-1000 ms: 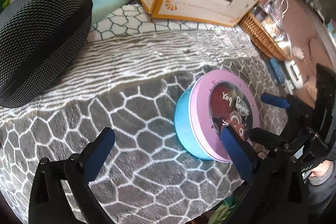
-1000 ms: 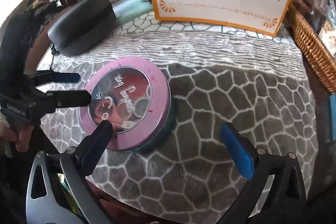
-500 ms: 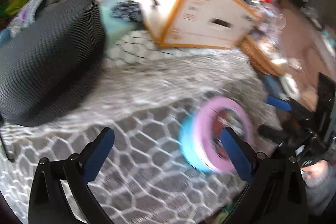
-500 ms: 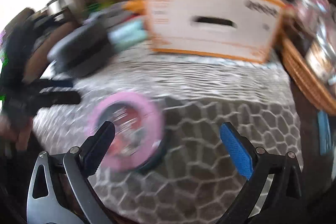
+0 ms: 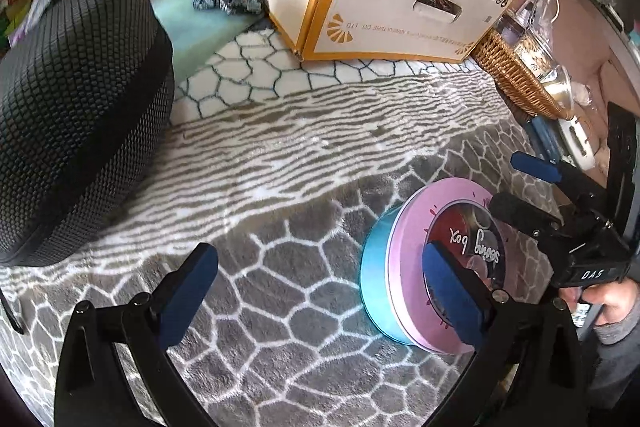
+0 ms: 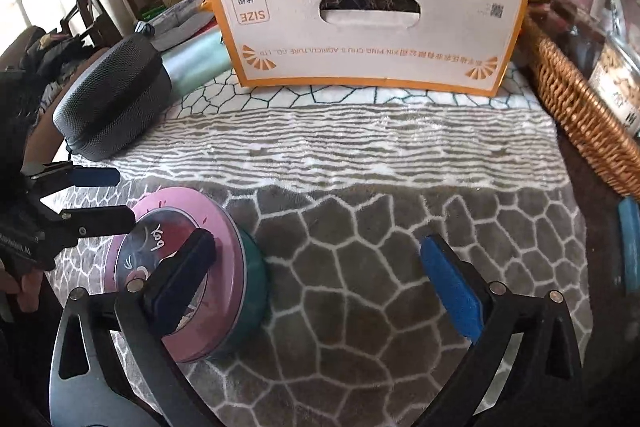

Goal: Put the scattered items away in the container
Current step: 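Reposition both tools around the sides of the pink-lidded tin, then close the left tool on the tin rim while the right tool grips the opposite rim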

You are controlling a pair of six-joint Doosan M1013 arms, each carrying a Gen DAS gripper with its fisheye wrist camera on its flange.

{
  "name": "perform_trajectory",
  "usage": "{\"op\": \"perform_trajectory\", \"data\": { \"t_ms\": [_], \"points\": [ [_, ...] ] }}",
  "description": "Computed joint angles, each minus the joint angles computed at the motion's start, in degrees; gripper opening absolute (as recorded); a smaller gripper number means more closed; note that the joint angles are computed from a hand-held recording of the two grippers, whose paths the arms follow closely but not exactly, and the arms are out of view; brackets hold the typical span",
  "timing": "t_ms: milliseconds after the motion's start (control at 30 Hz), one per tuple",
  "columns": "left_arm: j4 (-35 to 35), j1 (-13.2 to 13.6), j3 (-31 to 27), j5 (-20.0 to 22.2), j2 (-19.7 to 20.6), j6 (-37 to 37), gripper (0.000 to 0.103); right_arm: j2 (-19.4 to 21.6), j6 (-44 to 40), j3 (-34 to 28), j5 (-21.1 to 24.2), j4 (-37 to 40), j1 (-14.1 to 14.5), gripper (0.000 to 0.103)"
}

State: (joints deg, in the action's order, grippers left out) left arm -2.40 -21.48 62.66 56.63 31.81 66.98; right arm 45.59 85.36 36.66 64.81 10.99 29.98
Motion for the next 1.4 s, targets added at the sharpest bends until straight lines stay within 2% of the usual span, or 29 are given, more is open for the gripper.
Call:
{"op": "perform_trajectory", "data": {
  "t_ms": [133, 167, 300, 367, 500, 600, 700, 800, 967, 1100, 1300, 1400],
  "points": [
    [0.6, -0.1, -0.2, 0.0, 0.0, 0.0, 0.102, 0.0, -1.2, -0.9, 0.1, -3.6, 0.8, 0.101],
    [0.5, -0.2, 0.4, -0.8, -0.4, 0.5, 0.102, -0.5, -2.3, -0.3, -0.4, -2.7, 0.8, 0.099],
    [-5.3, 0.2, 6.1, -8.6, -4.4, 5.6, 0.102, -3.1, -6.3, 3.4, -2.4, 7.2, -0.4, 0.099],
    [-6.7, -0.1, 7.6, -9.5, -5.4, 9.4, 0.102, -4.1, -8.9, 4.9, -2.6, 9.7, -0.6, 0.100],
    [-4.4, -1.5, 8.1, -7.5, -5.7, 15.6, 0.102, -4.8, -13.2, 6.1, -0.1, 10.6, -0.5, 0.100],
    [-8.6, -1.3, 8.8, -6.8, -6.0, 21.8, 0.102, -4.9, -16.1, 6.4, 1.5, 11.5, -0.4, 0.100],
    [-7.6, -1.6, 8.7, -5.9, -5.6, 26.4, 0.102, -4.6, -20.2, 5.9, 5.0, 13.9, -0.7, 0.100],
    [-7.7, -1.8, 8.6, -6.8, -5.3, 32.5, 0.102, -3.6, -24.9, 4.1, 8.5, 11.2, -0.2, 0.100],
    [-10.1, -1.6, 7.0, -7.0, -4.1, 43.9, 0.102, -1.9, -31.5, 1.7, 11.7, 9.5, 0.1, 0.100],
    [-15.0, -0.7, 4.2, -3.0, -2.2, 54.9, 0.102, 0.3, -37.9, -1.6, 14.6, 10.1, -0.1, 0.100],
    [-13.9, -0.4, -0.5, 2.8, 1.1, 61.0, 0.102, 3.7, -47.9, -7.2, 19.0, 9.3, 0.3, 0.100],
    [-16.1, 0.0, -2.0, 4.4, 2.3, 62.8, 0.102, 5.2, -51.8, -9.7, 21.4, 9.3, 0.6, 0.100]
  ]
}}
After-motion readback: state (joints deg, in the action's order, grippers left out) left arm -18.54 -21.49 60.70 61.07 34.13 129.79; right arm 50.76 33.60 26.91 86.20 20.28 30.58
